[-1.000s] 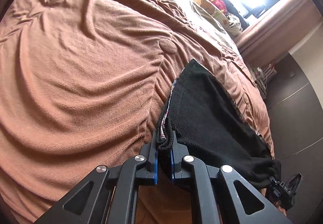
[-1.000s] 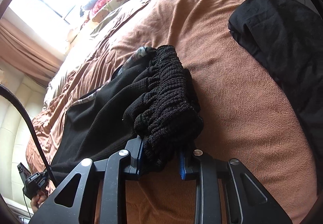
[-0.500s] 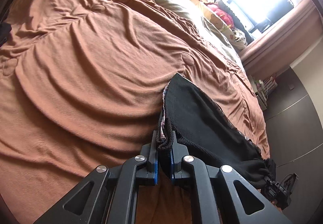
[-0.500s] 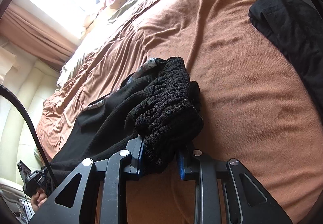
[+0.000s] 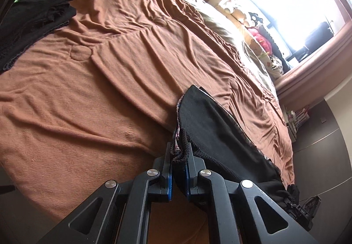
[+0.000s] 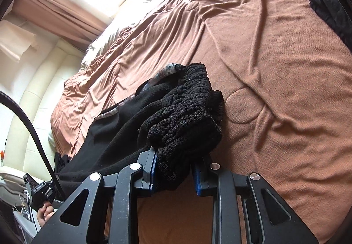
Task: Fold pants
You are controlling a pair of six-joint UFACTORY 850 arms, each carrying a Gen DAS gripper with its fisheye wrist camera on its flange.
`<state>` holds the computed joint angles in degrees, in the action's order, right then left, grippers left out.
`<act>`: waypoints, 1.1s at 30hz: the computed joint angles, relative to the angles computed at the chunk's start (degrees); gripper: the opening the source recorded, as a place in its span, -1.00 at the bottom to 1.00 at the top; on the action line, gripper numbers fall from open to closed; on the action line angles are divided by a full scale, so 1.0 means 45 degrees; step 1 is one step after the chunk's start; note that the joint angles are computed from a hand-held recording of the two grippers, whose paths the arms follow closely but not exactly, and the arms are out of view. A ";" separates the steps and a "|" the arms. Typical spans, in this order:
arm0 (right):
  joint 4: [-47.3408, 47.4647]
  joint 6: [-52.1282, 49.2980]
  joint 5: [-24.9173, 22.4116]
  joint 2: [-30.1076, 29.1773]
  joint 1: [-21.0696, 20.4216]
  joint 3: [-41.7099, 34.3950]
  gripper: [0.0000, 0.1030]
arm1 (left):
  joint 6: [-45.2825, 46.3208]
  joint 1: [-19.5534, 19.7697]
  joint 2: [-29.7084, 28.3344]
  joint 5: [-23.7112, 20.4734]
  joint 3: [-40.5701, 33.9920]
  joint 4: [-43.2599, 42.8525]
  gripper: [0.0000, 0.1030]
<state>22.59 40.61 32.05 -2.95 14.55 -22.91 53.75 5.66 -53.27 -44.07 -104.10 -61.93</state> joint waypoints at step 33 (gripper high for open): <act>0.4099 -0.3062 -0.0802 0.2278 0.1334 0.1587 0.16 | -0.2216 0.0331 -0.1598 -0.0320 -0.2687 0.4511 -0.11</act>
